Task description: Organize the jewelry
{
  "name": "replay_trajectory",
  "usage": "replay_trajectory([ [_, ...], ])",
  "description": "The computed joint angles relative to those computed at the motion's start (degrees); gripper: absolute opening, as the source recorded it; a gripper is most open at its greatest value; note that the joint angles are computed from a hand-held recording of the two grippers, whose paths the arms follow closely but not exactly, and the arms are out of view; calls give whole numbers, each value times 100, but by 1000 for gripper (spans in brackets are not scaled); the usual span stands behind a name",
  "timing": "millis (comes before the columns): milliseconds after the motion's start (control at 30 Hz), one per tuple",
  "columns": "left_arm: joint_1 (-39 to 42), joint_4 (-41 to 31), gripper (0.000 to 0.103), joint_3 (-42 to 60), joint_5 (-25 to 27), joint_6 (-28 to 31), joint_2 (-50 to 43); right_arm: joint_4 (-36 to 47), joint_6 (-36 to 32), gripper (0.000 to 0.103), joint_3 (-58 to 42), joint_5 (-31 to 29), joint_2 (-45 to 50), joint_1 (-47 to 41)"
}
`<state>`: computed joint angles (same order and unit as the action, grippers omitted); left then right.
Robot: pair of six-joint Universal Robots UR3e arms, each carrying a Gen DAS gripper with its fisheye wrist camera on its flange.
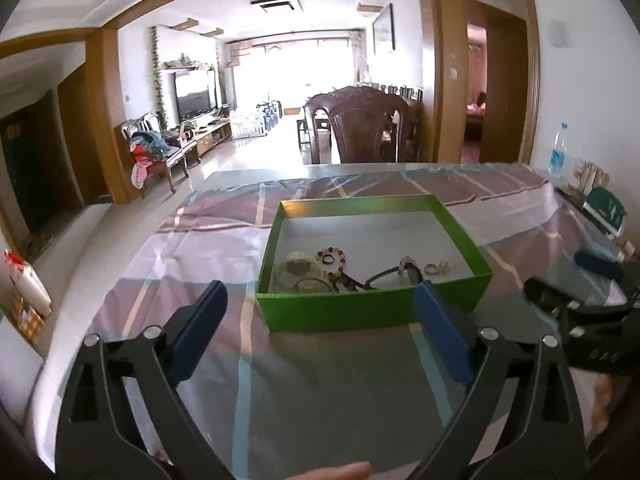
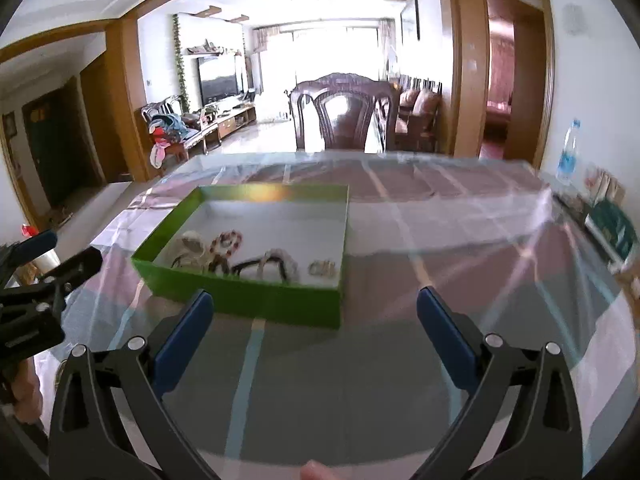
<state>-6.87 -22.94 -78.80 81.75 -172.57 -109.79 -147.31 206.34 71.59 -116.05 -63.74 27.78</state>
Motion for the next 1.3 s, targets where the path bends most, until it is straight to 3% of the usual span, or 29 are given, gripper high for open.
replay_trajectory([
  [100,82,79,96,-418,-215,-55,256,-193,96,99,187,-77,-10,101],
  [300,18,353,97,-813,63,18,433,-174,13,99,4,-285,152,286],
  [1300,44,373,99,-921,47,6,522,-24,104,99,-123,-432,195,456],
])
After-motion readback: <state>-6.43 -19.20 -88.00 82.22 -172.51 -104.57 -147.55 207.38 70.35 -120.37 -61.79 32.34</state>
